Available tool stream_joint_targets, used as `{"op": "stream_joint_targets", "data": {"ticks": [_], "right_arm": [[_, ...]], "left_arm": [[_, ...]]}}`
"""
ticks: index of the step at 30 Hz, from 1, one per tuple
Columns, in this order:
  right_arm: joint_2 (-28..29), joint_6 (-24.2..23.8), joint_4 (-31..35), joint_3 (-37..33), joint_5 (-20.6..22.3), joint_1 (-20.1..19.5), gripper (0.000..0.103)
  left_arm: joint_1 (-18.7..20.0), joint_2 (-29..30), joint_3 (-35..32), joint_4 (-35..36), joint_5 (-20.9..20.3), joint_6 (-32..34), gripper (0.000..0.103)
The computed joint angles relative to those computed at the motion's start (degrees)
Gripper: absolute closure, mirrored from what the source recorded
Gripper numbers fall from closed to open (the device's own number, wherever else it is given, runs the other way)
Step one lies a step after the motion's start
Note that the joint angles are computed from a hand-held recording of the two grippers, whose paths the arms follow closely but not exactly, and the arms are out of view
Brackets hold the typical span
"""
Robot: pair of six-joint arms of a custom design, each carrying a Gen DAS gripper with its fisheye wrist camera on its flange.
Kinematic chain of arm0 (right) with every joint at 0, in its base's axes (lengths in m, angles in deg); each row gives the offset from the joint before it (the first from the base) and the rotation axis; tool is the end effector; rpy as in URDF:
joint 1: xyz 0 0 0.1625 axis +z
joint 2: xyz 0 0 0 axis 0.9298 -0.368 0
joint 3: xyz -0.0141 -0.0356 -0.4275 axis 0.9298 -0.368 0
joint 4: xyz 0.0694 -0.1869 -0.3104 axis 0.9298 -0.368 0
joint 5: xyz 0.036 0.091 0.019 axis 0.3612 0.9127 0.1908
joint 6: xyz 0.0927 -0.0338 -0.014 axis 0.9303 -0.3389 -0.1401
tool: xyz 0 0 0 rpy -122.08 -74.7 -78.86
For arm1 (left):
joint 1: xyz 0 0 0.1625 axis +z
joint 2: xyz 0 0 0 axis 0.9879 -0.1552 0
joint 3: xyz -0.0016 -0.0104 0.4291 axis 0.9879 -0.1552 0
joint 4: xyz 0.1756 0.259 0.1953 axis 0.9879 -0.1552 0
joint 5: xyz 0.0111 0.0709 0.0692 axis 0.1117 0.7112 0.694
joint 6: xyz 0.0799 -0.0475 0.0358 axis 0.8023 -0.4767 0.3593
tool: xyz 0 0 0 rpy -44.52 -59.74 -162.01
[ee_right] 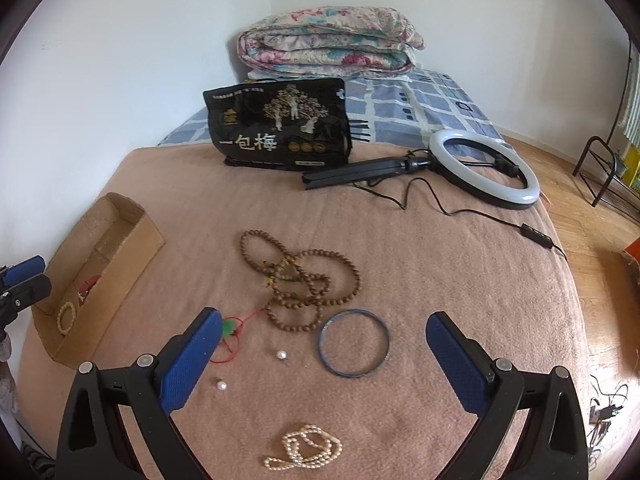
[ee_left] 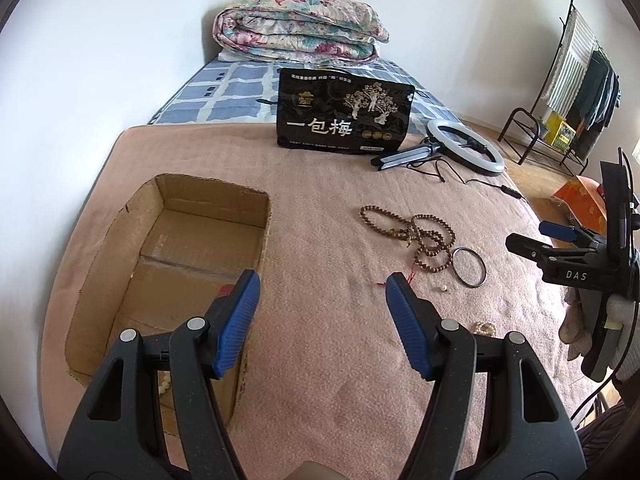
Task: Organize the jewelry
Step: 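Move the left tool to the wooden bead mala and grasp it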
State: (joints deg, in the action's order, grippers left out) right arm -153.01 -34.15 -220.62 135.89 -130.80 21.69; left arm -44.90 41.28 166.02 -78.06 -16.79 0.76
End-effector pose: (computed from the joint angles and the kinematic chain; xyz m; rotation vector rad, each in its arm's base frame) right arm 0.0805 -0.5222 0.3228 0.3575 -2.2693 0.7621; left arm -0.3336 -0.4936 0.1144 0.5705 2.4629 -0.7529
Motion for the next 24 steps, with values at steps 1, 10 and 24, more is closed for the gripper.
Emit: {"op": "stream_joint_targets", "data": {"ticks": [1, 10, 24], "right_arm": [[-0.3, -0.3, -0.1, 0.0, -0.3, -0.6, 0.000], [-1.3, -3.1, 0.5, 0.1, -1.8, -5.4, 0.000], [0.5, -7.6, 2.8, 0.1, 2.0, -9.3, 0.000]], "left_arm": [[0.1, 0.7, -0.8, 0.2, -0.4, 0.3, 0.036], [1.5, 8.2, -9.1, 0.7, -6.2, 2.9, 0.036], [4.8, 20.8, -24.0, 4.8, -11.4, 8.3, 0.036]]}}
